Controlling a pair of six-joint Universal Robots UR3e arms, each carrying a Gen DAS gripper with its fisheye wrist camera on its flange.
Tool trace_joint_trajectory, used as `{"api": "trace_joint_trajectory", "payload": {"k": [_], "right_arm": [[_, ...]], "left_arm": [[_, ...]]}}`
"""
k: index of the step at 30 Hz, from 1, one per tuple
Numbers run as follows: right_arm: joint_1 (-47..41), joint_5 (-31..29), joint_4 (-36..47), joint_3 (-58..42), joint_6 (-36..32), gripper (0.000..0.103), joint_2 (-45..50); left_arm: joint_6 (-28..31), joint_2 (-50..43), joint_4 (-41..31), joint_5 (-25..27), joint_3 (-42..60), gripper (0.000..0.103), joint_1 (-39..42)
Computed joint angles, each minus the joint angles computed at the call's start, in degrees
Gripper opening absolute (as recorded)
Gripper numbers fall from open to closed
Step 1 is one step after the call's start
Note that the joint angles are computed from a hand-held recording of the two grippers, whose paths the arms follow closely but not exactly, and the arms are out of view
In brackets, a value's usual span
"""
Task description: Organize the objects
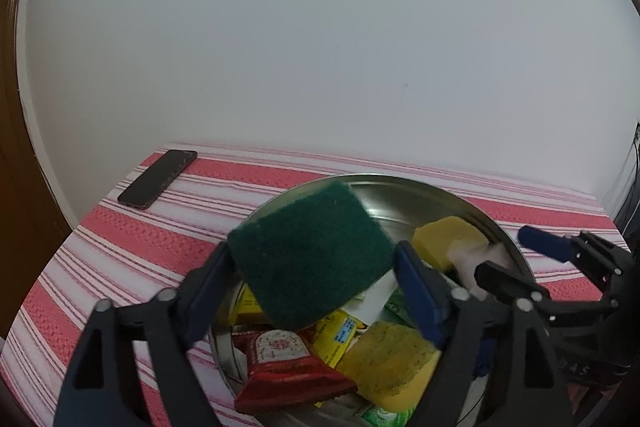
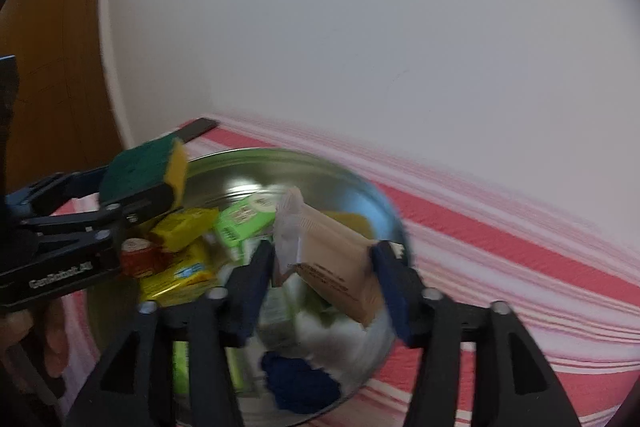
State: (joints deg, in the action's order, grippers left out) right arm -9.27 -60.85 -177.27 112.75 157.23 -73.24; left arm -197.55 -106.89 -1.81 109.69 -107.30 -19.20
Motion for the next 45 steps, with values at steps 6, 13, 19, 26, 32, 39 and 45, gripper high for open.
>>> {"api": "trace_joint_trajectory", "payload": {"k": [6, 13, 19, 26, 32, 39, 45], "right_arm": [[-4.0, 3.9, -6.1, 5.2, 3.6, 0.077, -2.4], [-5.3, 2.7, -8.7, 9.1, 6.1, 0.08, -6.6], [-5.6, 2.3, -9.5, 13.4, 3.5, 0.081, -12.0], [-6.6, 4.3, -9.4, 16.6, 2.9, 0.081, -16.0], [-6.6, 4.6, -8.9, 17.7, 2.6, 0.081, -17.4], [-5.4, 3.6, -9.3, 17.8, 2.6, 0.081, -16.7], [-5.3, 3.3, -9.9, 18.0, 3.1, 0.081, -16.0]], "left_arm": [[-1.2, 1.0, 0.5, 1.5, -1.5, 0.1, -1.1], [-1.2, 2.4, 1.4, 1.8, -3.8, 0.101, -2.7], [-3.1, 5.5, 0.4, 3.6, -5.9, 0.102, -5.3], [-4.4, 8.1, 0.4, 5.2, -8.1, 0.103, -7.0], [-4.5, 8.3, 0.5, 6.2, -8.9, 0.103, -6.8], [-4.3, 7.3, 1.8, 6.4, -9.2, 0.103, -6.8], [-3.8, 6.7, 1.8, 7.7, -8.7, 0.103, -8.0]]}}
